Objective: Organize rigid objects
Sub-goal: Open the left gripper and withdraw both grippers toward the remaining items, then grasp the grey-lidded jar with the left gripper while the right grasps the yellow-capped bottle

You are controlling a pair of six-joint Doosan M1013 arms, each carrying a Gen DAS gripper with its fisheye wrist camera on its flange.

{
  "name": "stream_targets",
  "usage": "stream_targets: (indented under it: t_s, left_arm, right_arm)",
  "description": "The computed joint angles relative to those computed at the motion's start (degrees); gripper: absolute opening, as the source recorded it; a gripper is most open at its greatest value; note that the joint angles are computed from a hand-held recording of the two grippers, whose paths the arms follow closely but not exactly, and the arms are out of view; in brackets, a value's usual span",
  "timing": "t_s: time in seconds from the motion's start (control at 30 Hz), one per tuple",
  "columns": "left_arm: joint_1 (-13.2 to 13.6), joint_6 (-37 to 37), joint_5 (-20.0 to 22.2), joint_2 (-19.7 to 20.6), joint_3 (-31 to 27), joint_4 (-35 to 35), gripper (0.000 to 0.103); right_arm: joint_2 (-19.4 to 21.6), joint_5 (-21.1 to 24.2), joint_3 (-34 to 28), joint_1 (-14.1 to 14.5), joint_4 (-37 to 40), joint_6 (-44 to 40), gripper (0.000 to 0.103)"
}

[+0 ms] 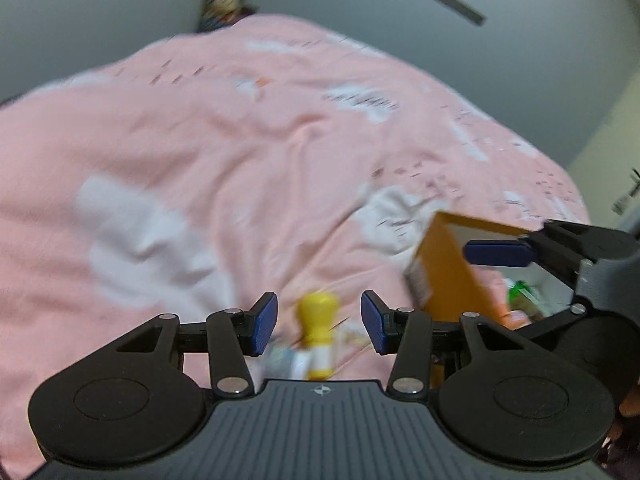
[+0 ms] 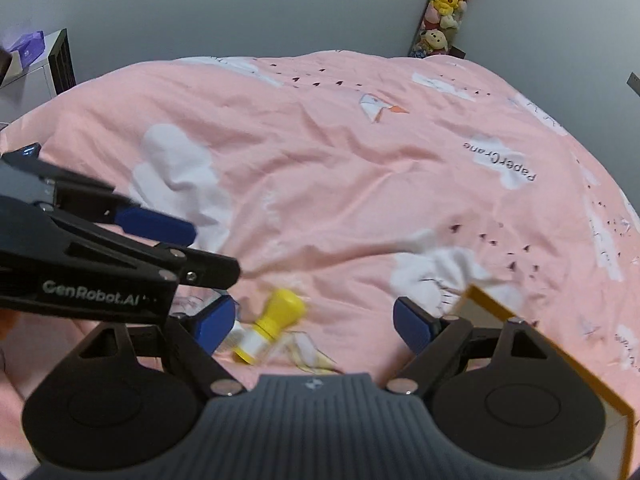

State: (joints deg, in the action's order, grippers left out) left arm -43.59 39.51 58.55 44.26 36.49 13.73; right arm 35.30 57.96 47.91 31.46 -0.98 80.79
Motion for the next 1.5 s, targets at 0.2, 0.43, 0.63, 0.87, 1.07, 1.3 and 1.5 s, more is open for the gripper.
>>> stream_targets:
  t_s: [0.2,0.43,0.63,0.87,1.07,1.3,1.5]
  left_arm:
    - [2.1,-1.3,-0.8,-2.4,5.5,-6.1,0.049]
    - [2.7,0.4,0.8,-1.7,6.0,-9.1,0.047]
    - [3.0,4.3,1.5,0.1,4.0,-14.2,0.044]
    - [2.6,10.2,-0.4,1.6,2.9,-15.5,0.043]
    - [2.4,9.3,2.4,3.8,-0.5,-13.1,0.047]
    - [1.4,11.2,12.8,8.4,-9.2,-8.8,0.055]
    - [1.1,13.1,15.8,10.7,-12.8,-8.1,0.049]
  right_arm:
    - [1.1,-1.2,0.9,1.8,-2.6,3.2,0.071]
    - [2.2,0.7,1.1,2.6,-4.3,3.4,0.052]
    - [3.5,3.5,-0.2,2.1,-2.2,2.9,0.047]
    - [3.3,3.9,0.8,3.3,-12.4,3.2,0.046]
    - [3.7,5.0,-0.2,2.0,-10.3,0.5,0.047]
    - [4.3,6.5,-1.6,1.0,-6.4,-1.2,0.049]
    - [5.1,8.0,-2.6,1.1,-6.0,-2.0,0.049]
